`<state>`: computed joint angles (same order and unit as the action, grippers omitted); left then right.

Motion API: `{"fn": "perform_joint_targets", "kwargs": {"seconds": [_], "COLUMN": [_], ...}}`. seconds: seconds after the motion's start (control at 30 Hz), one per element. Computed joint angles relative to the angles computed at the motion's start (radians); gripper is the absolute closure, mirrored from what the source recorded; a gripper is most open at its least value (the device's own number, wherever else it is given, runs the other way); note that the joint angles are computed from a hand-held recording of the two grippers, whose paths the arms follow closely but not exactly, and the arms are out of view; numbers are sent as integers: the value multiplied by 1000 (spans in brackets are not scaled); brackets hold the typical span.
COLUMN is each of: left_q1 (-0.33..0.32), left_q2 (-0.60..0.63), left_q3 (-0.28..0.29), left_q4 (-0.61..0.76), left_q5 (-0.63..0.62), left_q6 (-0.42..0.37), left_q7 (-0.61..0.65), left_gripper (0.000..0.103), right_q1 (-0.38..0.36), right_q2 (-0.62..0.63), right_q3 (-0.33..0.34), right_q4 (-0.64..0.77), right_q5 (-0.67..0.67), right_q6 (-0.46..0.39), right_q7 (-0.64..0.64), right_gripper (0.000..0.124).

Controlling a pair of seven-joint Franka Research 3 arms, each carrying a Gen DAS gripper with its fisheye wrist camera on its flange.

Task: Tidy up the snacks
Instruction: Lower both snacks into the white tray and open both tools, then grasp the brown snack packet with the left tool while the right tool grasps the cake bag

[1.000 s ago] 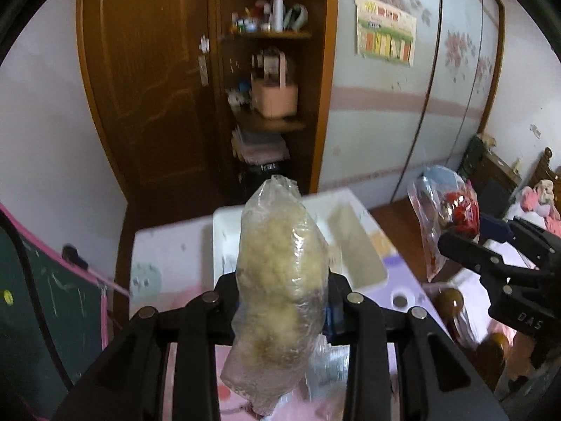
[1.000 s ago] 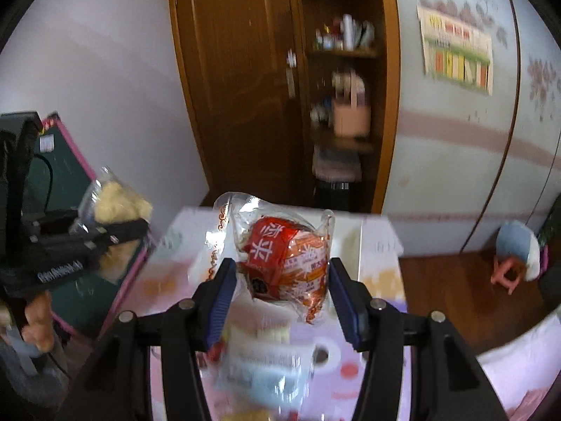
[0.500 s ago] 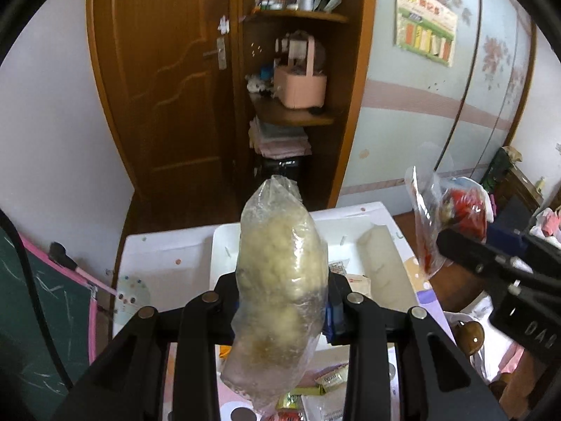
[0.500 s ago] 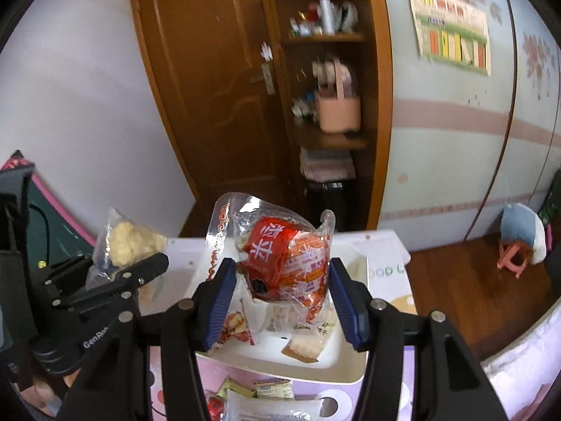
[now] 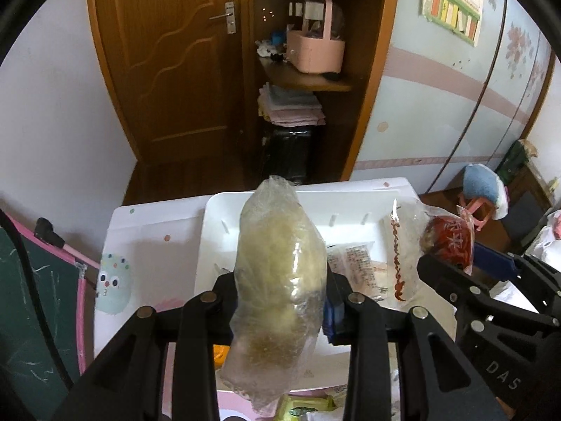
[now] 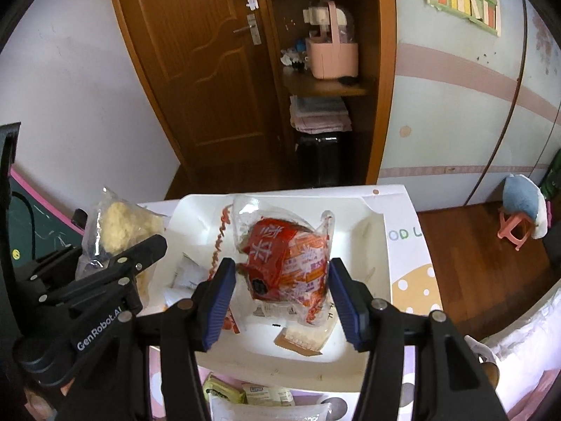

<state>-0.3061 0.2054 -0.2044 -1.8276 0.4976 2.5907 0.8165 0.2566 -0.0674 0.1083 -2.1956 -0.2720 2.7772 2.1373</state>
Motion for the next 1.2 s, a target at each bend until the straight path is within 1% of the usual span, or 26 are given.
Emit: {"fn": "perform_joint_targets", "kwargs": {"seconds": [0.03, 0.07, 0.1, 0.13, 0.2, 0.23, 0.33, 0.5, 0.63, 0.73, 1.03, 1.2], "left_q1": [-6, -7, -16, -28, -21, -12, 1, 10, 22, 27, 46, 44], "left_q2": [-1, -3, -14, -25, -47, -58, -79, -119, -170, -207, -405, -543], "left_q3": [5, 7, 17, 30, 29, 23, 11, -2, -15, -26, -55, -67], "left_q4": [-1, -3, -12, -20, -45, -59, -80, -115, -160, -186, -341, -466], "left_q5": [18, 25, 62, 121, 157, 147, 138, 160, 126, 130, 85, 42], "left_q6": [-8, -7, -13, -21, -5, 8, 5, 0, 13, 11, 40, 60], "left_q7": [-20, -29, -71, -133, -171, -167, -163, -174, -154, -160, -125, -73], "left_gripper": [49, 37, 23, 14, 10, 10, 10, 10, 10, 10, 10, 9], "right_q1": [2, 5, 6, 5, 2, 5, 6, 2, -6, -11, -24, -10], "right_q2": [8, 10, 11, 10, 1, -4, -23, -57, -99, -132, -277, -404], "right_q3": [-1, -2, -3, -3, -3, -6, -5, 8, 32, 46, 99, 124], "right_q4": [9, 10, 10, 9, 1, -4, -20, -47, -68, -86, -179, -285], "right_q5": [11, 27, 32, 22, 7, 36, 83, 107, 92, 91, 93, 127], "right_q6": [-5, -11, -12, -13, -6, -2, 3, 1, -11, -16, -40, -44], "right_q7": [-8, -15, -15, -1, 23, 6, -11, -33, -28, -27, -34, -74], "right_gripper": [67, 66, 66, 66, 65, 64, 62, 62, 62, 62, 62, 62]}}
